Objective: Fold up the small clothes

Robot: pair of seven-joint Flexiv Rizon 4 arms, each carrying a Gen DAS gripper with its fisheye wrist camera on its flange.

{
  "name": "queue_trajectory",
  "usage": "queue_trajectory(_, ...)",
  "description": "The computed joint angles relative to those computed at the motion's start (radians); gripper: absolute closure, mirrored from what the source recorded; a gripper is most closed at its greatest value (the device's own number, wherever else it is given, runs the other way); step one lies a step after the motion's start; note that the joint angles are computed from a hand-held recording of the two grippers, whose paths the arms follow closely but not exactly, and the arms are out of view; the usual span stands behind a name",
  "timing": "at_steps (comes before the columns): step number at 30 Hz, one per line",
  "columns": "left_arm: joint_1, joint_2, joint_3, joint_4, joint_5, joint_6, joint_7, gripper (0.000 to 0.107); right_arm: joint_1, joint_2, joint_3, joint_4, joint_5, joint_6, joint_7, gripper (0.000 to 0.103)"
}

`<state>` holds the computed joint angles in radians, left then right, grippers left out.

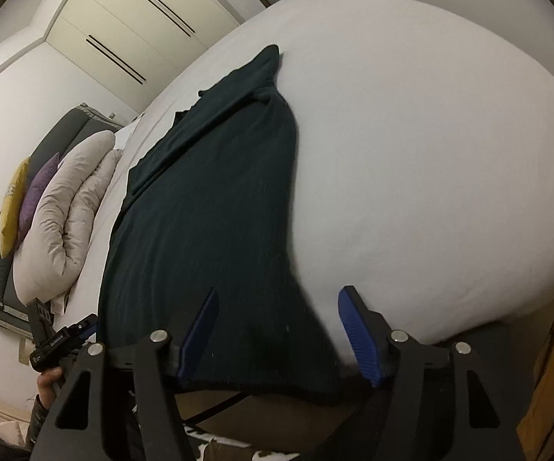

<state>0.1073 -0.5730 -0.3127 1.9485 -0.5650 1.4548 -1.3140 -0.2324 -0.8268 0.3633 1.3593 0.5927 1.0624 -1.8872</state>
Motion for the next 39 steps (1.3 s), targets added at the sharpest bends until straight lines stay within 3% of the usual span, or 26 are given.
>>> queue_trajectory(8,0.139,0.038,-0.189,0.102,-0.167,-0.013,0.096,0.019,-0.002,0.000,-0.009,-0.008,0.001,-0.059,0.018,0.038)
queue_trajectory(12,0.099,0.036,-0.151,0.098,-0.208,-0.027,0.111,0.023,0.006,-0.002,-0.019,-0.010,-0.004,-0.077,0.021,0.044)
queue_trajectory(16,0.032,0.042,-0.060,0.073,-0.196,-0.087,0.086,0.044,0.013,0.001,-0.027,-0.007,-0.015,-0.104,0.017,0.059)
queue_trajectory(18,0.030,0.045,-0.057,0.077,-0.226,-0.092,0.101,0.057,0.011,-0.002,-0.029,-0.009,-0.011,-0.111,0.020,0.076)
queue_trajectory(19,0.050,0.044,-0.083,0.081,-0.268,-0.098,0.131,0.061,0.009,-0.004,-0.028,-0.012,-0.007,-0.117,0.022,0.081)
queue_trajectory(20,0.060,0.045,-0.100,0.083,-0.306,-0.104,0.158,0.071,0.008,-0.006,-0.030,-0.012,-0.006,-0.122,0.024,0.090)
queue_trajectory(24,0.060,0.046,-0.122,0.082,-0.427,-0.127,0.250,0.083,0.000,0.003,-0.021,-0.002,0.012,-0.118,-0.001,0.093)
queue_trajectory(28,0.080,0.050,-0.165,0.085,-0.621,-0.150,0.363,0.083,-0.024,0.007,-0.005,-0.004,0.055,-0.117,-0.025,0.094)
queue_trajectory(35,0.074,0.054,-0.174,0.081,-0.950,-0.219,0.515,0.082,-0.038,0.015,0.000,-0.008,0.104,-0.114,-0.055,0.094)
queue_trajectory(38,0.043,0.055,-0.138,0.079,-0.965,-0.227,0.515,0.073,-0.055,0.014,0.012,-0.017,0.137,-0.129,-0.074,0.094)
queue_trajectory(39,0.036,0.054,-0.126,0.078,-0.963,-0.238,0.505,0.057,-0.058,0.015,0.013,-0.019,0.146,-0.134,-0.079,0.094)
